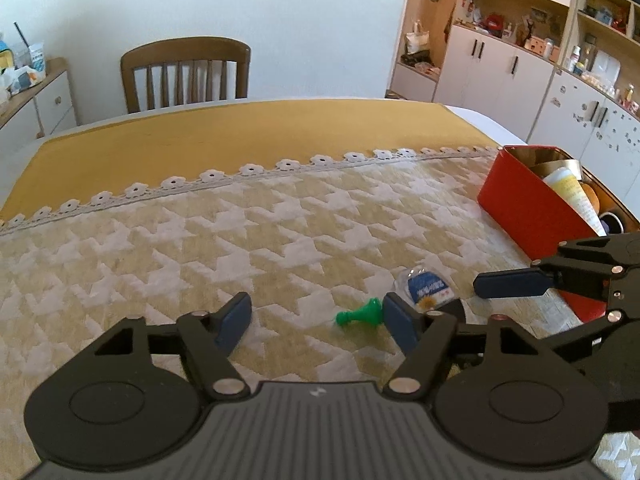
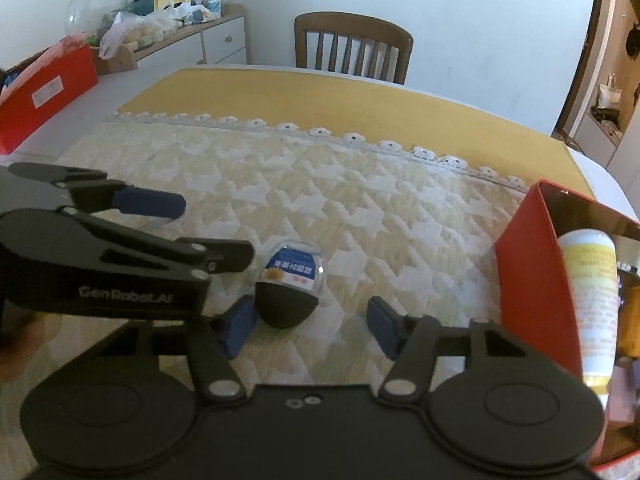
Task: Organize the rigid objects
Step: 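Grasp the green pushpin with left gripper while right gripper grasps the black bottle, then lift pushpin with left gripper while right gripper carries black bottle over the red tin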
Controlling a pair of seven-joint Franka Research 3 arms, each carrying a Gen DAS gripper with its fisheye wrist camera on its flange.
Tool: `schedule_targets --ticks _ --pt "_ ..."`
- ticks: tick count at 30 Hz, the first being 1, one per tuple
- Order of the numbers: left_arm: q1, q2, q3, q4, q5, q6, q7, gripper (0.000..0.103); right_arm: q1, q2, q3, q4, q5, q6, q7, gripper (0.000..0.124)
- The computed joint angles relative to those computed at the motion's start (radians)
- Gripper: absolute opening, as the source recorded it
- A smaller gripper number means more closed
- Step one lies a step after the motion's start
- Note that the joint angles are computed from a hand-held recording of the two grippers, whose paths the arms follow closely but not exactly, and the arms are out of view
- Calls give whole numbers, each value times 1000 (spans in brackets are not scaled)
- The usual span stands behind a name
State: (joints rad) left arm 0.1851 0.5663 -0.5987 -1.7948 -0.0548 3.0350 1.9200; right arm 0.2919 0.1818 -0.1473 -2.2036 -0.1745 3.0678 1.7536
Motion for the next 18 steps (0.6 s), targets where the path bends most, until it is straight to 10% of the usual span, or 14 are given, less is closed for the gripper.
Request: schedule_targets --ticks 12,18 --pt "-75 -22 78 -6 57 18 -59 32 -88 3 103 -5 217 33 -242 28" --pt "-69 -25 76 -5 62 10 -79 24 -4 -7 11 -21 166 47 -178 28"
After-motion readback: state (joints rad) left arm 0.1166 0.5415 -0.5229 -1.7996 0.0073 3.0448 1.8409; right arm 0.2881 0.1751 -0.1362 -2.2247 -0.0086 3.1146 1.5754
